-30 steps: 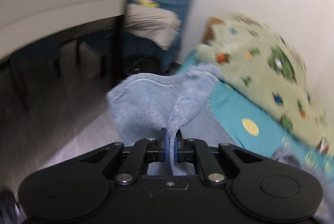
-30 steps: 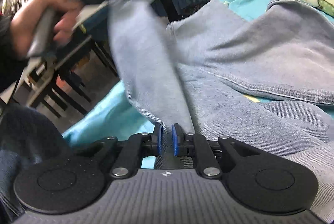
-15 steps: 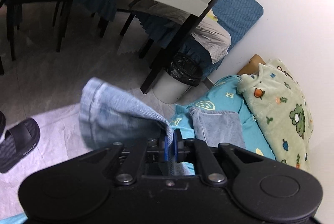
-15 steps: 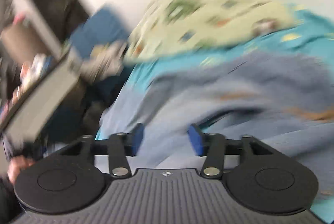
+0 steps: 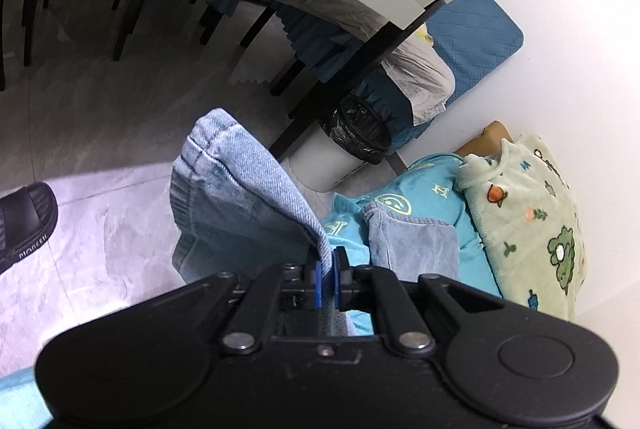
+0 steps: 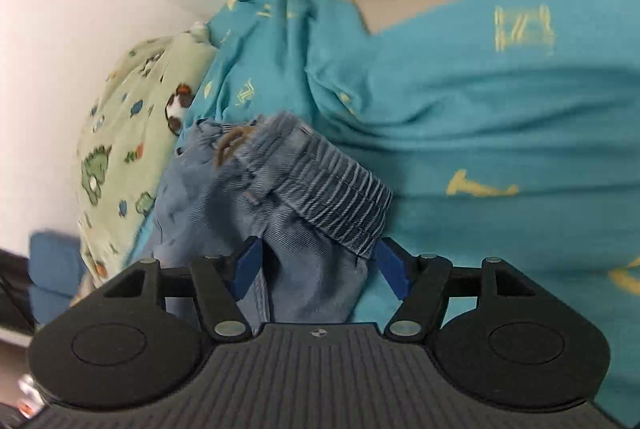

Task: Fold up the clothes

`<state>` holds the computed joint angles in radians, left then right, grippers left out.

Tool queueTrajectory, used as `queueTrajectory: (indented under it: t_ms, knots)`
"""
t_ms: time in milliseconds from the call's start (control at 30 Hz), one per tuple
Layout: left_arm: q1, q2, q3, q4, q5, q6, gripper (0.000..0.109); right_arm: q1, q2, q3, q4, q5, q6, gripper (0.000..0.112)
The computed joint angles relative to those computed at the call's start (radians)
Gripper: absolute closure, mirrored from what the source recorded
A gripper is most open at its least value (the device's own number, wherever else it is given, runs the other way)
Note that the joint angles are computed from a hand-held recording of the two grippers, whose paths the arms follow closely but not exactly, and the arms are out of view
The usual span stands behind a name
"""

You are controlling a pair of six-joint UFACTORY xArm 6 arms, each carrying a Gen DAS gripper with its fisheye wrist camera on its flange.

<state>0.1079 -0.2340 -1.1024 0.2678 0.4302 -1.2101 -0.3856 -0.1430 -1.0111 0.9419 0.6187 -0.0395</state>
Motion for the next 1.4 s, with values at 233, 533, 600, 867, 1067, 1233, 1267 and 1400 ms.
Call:
queueTrajectory:
  t_ms: [233, 533, 600, 867, 1067, 1233, 1267, 1400]
  knots:
    - [-0.001, 0.0, 0.004, 0.009, 0.003, -0.015, 0.104, 0.083, 0.063, -0.023, -0.095, -0.105, 0.063, 0.021]
    - [0.001, -0.002, 0.016, -0.031, -0.027, 0.013, 0.104, 0.105, 0.096, -0.166, -0.314, -0.154, 0.185, 0.096]
    - [0.0, -0.004, 0.023, -0.068, -0.051, 0.043, 0.104, 0.119, 0.121, -0.248, -0.33, -0.169, 0.181, 0.097]
    - [-0.039, -0.07, 0.063, -0.161, -0.091, 0.092, 0.104, 0.081, 0.292, -0.596, -0.283, -0.143, 0.112, 0.098]
    - [-0.089, -0.123, 0.099, -0.107, -0.012, -0.032, 0.103, 0.023, 0.263, -0.409, -0.411, -0.202, 0.178, 0.099]
    - [-0.105, -0.109, 0.06, -0.054, 0.097, -0.081, 0.103, -0.006, 0.234, -0.258, -0.501, -0.178, 0.233, 0.098]
    - [-0.106, -0.106, 0.049, -0.046, 0.117, -0.092, 0.103, -0.002, 0.225, -0.252, -0.55, -0.18, 0.25, 0.096]
    - [-0.1, -0.105, 0.022, -0.092, 0.184, -0.081, 0.098, -0.004, 0.206, -0.292, -0.647, -0.125, 0.307, 0.077]
